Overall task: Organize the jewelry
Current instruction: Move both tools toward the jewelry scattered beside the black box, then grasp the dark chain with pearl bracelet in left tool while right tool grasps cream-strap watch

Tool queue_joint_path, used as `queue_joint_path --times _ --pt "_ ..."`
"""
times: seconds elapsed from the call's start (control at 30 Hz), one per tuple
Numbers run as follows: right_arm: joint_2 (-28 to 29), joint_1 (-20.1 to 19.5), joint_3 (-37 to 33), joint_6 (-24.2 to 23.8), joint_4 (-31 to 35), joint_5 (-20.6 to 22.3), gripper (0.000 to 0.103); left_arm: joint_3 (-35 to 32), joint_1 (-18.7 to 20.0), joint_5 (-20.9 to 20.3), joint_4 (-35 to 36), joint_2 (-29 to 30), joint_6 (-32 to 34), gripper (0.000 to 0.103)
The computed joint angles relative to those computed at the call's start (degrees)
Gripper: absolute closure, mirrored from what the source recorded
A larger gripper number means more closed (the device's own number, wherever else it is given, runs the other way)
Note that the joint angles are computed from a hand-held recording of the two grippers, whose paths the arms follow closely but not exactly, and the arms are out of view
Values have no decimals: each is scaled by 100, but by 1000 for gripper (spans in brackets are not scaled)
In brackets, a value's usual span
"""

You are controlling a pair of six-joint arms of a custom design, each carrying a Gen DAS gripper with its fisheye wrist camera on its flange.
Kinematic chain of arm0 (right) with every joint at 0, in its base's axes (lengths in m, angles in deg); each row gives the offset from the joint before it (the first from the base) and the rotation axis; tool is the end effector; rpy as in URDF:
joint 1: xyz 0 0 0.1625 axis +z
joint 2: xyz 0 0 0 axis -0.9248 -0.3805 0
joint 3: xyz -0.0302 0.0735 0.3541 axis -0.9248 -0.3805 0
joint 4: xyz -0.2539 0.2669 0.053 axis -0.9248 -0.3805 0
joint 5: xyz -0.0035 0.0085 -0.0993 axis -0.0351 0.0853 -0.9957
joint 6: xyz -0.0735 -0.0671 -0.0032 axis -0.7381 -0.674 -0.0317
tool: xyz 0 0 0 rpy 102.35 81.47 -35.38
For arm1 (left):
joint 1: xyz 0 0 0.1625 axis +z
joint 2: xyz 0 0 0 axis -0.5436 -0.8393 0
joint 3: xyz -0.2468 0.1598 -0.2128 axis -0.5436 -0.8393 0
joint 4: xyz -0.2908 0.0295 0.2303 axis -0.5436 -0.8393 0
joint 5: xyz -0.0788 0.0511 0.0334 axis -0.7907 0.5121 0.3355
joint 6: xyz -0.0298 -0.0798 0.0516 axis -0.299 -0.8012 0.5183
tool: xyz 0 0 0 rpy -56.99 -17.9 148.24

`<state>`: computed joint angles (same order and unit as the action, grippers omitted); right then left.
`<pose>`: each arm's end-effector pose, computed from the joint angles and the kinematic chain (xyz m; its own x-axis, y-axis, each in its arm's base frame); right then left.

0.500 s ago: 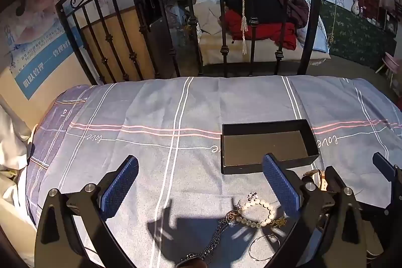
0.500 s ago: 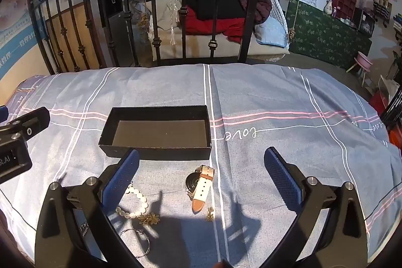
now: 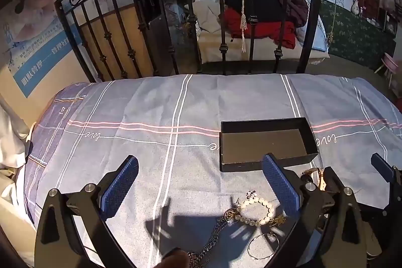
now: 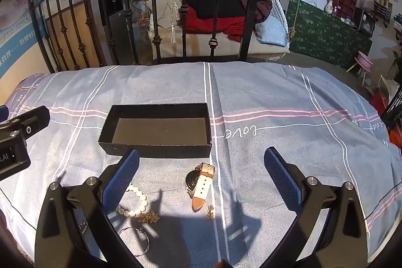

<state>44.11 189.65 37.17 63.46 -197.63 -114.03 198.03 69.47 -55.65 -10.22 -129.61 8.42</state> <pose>0.3353 -0.4159 0.0215 -0.6775 -0.2339 0.6973 -0.6229 0.6866 -0.3749 -0.1394 -0.3840 0.2758 -0.5744 -0.3400 -0.7447 0.3482 0.7218 -0.5981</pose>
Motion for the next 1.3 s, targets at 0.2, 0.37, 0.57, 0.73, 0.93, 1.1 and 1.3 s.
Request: queue_joint_path --times 0.2,0.37,0.57,0.73,0.93,1.1,1.3 --pt "-82 -83 150 -20 75 -35 5 419 124 -125 -677 -208 503 6" --pt "-150 -400 513 199 264 5 5 675 522 -632 -938 111 667 6" --pt "-61 -618 719 59 98 -32 5 1005 898 -1182 -2164 239 1415 6" --pt "33 -706 640 18 184 93 5 1197 1002 -1302 -2755 201 1793 8" --pt "301 -744 328 -111 206 152 5 1159 1304 -1340 -3117 481 2026 18" --pt "470 -882 92 -188 295 385 34 1052 1604 -1385 -3576 857 2475 28" --pt "445 -1033 71 115 789 640 80 1311 1605 -1333 -4536 896 2941 82"
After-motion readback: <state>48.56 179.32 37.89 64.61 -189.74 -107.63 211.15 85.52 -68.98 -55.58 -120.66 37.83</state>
